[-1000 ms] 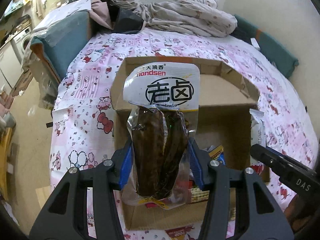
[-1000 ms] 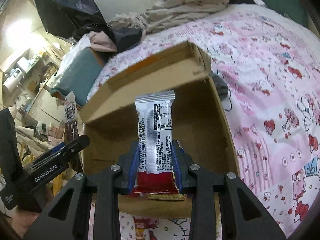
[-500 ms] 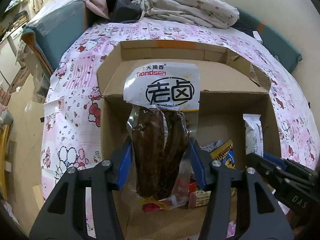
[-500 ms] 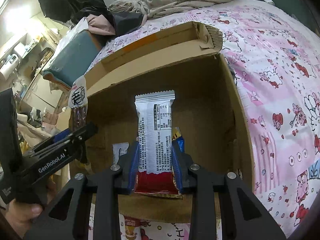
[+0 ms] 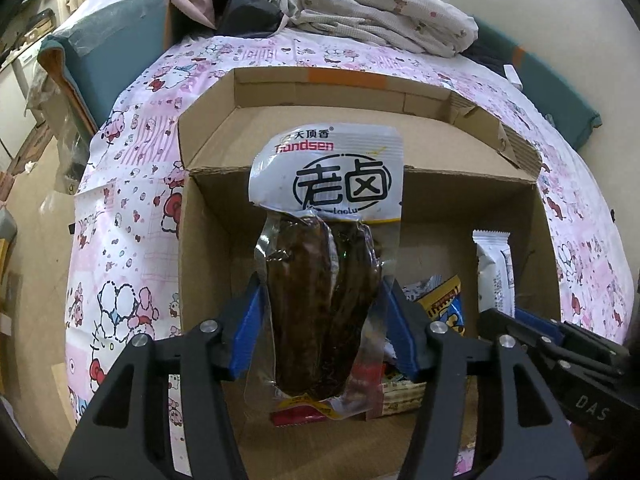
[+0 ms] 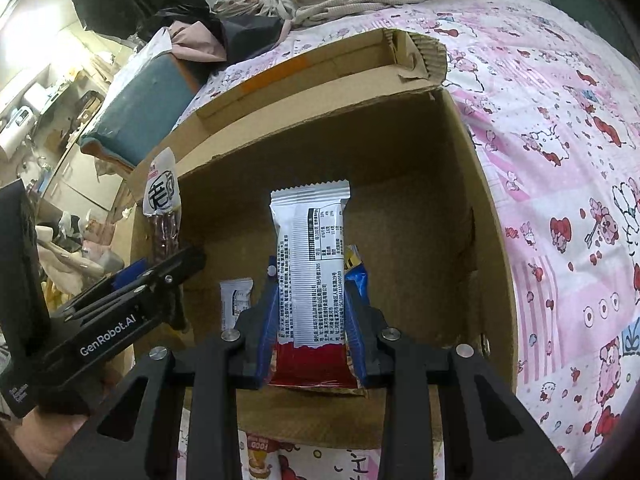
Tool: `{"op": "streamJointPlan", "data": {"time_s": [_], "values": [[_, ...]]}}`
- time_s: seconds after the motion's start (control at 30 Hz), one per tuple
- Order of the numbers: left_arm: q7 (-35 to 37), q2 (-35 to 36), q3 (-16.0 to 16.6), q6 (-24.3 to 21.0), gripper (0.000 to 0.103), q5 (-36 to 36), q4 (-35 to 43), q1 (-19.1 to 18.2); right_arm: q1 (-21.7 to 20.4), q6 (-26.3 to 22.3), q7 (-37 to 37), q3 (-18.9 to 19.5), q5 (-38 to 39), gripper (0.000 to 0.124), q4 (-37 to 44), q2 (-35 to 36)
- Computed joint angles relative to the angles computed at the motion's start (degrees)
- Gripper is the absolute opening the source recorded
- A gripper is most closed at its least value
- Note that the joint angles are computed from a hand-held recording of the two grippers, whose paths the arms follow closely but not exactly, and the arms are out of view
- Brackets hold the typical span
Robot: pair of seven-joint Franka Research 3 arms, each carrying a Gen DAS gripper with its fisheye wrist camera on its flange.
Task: Organize snacks
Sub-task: 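Open both grippers to drop the meat pack and bar into the box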
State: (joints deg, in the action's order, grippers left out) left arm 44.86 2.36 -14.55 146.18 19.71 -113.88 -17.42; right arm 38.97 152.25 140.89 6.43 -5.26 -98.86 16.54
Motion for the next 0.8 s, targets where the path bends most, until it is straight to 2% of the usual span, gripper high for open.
{"op": "streamJointPlan", "data": {"time_s": [0.17, 0.27, 0.3, 0.33, 0.4, 0.43, 0.47, 0.57, 0.8], "values": [[0.05, -0.26, 0.04, 0.49, 0.057, 0.09, -0.13, 0.05, 0.00, 0.53, 0.41, -0.11, 0.08, 0.035, -0.14, -0.10], [1.14, -0.10, -0.05, -1.04, 0.064, -0.91, 0.61, 0.03, -0.36, 2.36, 0.42, 0.11, 0.90, 0.035, -1.08, -0.59], [2.00, -0.38, -0.03, -0.29, 0.068, -2.35, 0.25, 0.18, -0.71, 2.79, 0.00, 0.45, 1.93, 0.036, -1.24, -0.66], [2.30, -0.78, 0.01, 0.57, 0.072, -3.17, -0.26, 0.28, -0.96, 3.10, -0.38, 0.64, 2.68, 0.040, -1.39, -0.75], [0.70, -1.67, 0.11, 1.70, 0.089, -2.10, -1.08, 0.34, -0.76, 4.18, 0.32, 0.28, 2.64, 0.058, -2.10, -1.26], [-0.01, -2.04, 0.09, 2.14, 0.091, -1.34, -1.44, 0.34, -0.43, 5.04, 1.28, -0.16, 1.95, 0.067, -2.54, -1.58], [-0.54, -2.31, 0.05, 2.30, 0.092, -0.54, -1.61, 0.35, 0.08, 5.77, 2.74, -0.82, 0.67, 0.074, -3.03, -2.02], [1.51, -2.51, -0.12, 2.45, 0.093, -1.32, -1.58, 0.27, 0.62, 7.11, 5.94, -1.76, -2.30, 0.081, -4.00, -3.08], [1.71, -4.26, -0.39, 3.40, 0.093, -0.52, -2.95, 0.08, -0.57, 7.80, 7.21, -0.73, -3.03, 0.081, -5.64, -4.70]]}}
